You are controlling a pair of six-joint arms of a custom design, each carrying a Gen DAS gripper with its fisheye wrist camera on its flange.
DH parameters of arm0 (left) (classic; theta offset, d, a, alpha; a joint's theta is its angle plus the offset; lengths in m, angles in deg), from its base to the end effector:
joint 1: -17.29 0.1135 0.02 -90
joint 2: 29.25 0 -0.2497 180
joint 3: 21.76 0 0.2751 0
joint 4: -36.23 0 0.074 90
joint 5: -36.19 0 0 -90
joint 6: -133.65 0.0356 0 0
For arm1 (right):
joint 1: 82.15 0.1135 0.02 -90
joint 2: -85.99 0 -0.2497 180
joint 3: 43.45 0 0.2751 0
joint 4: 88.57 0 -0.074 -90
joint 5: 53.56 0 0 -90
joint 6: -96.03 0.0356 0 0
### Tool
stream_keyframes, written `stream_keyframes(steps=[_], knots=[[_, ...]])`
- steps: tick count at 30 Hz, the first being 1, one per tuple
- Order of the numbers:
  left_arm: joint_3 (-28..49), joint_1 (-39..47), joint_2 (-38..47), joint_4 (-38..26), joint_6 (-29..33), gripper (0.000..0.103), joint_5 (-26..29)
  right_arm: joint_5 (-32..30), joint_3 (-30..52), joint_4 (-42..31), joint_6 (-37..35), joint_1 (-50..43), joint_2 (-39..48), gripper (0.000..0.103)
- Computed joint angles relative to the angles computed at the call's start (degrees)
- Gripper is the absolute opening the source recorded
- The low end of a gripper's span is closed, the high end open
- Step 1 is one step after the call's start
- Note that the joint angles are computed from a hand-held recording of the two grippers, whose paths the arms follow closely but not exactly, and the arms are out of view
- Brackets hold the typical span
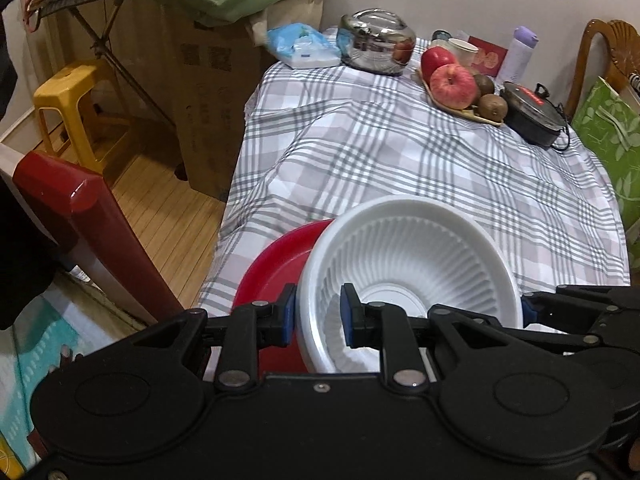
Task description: Organize plates and bowls
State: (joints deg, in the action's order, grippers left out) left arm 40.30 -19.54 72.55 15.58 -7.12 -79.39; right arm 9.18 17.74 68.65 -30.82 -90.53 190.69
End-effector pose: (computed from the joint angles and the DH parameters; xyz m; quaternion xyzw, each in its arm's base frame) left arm 0.2774 -0.1885 0.0898 -0.1706 0.9290 -0.0180 0.3280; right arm 0.3243 -0.0313 0.0689 -0.2808 0.9100 0.1361 0.2730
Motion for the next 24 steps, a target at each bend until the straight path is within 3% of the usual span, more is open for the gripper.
stream_keyframes(steps=[24], knots=[[-1.0, 3.8, 1.8, 3.5, 1.9, 0.029, 5.0, 2.3, 4.9, -0.9, 3.6, 2.9, 5.5, 0.032]])
